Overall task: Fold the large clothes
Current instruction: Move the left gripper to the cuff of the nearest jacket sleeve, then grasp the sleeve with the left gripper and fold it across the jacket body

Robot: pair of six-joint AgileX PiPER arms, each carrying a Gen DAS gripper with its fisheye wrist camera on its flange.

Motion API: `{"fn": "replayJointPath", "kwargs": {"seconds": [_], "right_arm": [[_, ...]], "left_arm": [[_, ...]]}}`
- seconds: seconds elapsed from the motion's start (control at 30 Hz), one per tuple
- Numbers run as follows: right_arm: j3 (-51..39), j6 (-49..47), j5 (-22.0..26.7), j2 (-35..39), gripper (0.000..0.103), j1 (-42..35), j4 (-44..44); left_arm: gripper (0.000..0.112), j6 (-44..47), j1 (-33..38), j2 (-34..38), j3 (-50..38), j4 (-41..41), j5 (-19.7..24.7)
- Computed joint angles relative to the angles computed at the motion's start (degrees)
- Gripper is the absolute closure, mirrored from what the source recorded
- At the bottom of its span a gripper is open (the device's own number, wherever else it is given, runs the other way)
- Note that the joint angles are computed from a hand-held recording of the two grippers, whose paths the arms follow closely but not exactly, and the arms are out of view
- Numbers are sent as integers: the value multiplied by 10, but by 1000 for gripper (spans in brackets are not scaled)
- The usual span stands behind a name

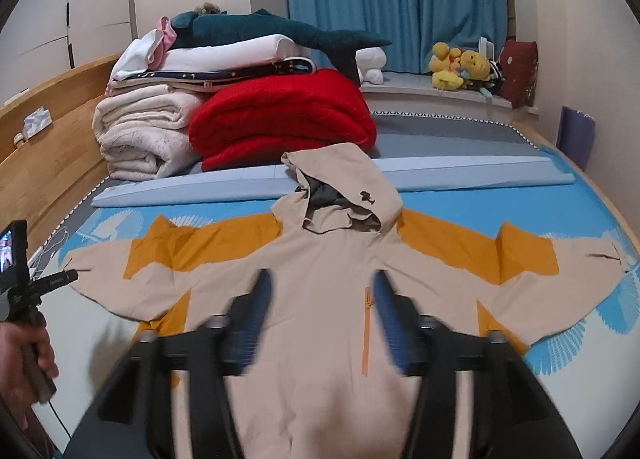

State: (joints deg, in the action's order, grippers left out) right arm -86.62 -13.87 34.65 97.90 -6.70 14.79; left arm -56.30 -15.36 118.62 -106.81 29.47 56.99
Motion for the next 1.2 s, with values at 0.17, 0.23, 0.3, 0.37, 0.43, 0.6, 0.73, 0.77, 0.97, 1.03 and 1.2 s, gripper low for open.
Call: {"fn": "replayJointPath", "kwargs": {"seconds": [0.17, 0.23, 0.3, 0.37, 0.43, 0.6, 0.73, 0.77, 0.97, 1.03, 1.2], "right_arm": [[0, -39, 9, 10, 37, 11, 15], [10, -45, -2, 7, 38, 18, 4], [16, -39, -15, 10, 52, 29, -15], [13, -51, -15, 18, 79, 30, -5], [6, -57, -12, 29, 92, 30, 5], [-11, -54, -8, 55, 91, 31, 1], [-45, -39, 30, 97, 84, 28, -13], [-50, -29, 36, 108, 79, 26, -20], [-78, -7, 60, 156, 64, 12, -26], [-80, -4, 63, 163, 59, 11, -31], [-80, -19, 70, 171, 58, 9, -27]], "left_arm": [[90, 25, 72, 24, 16, -20, -22], [90, 30, 89, 36, 9, -25, -23], [89, 34, 99, 51, -2, -24, -20], [86, 43, 109, 69, -16, -29, -22], [84, 53, 118, 87, -31, -35, -23], [75, 63, 136, 124, -65, -40, -22], [69, 63, 153, 146, -88, -46, -24], [65, 65, 159, 153, -97, -49, -25], [57, 35, 217, 166, -103, -97, -64], [60, 29, 242, 161, -80, -140, -103], [112, 33, 249, 161, -68, -161, -135]]}}
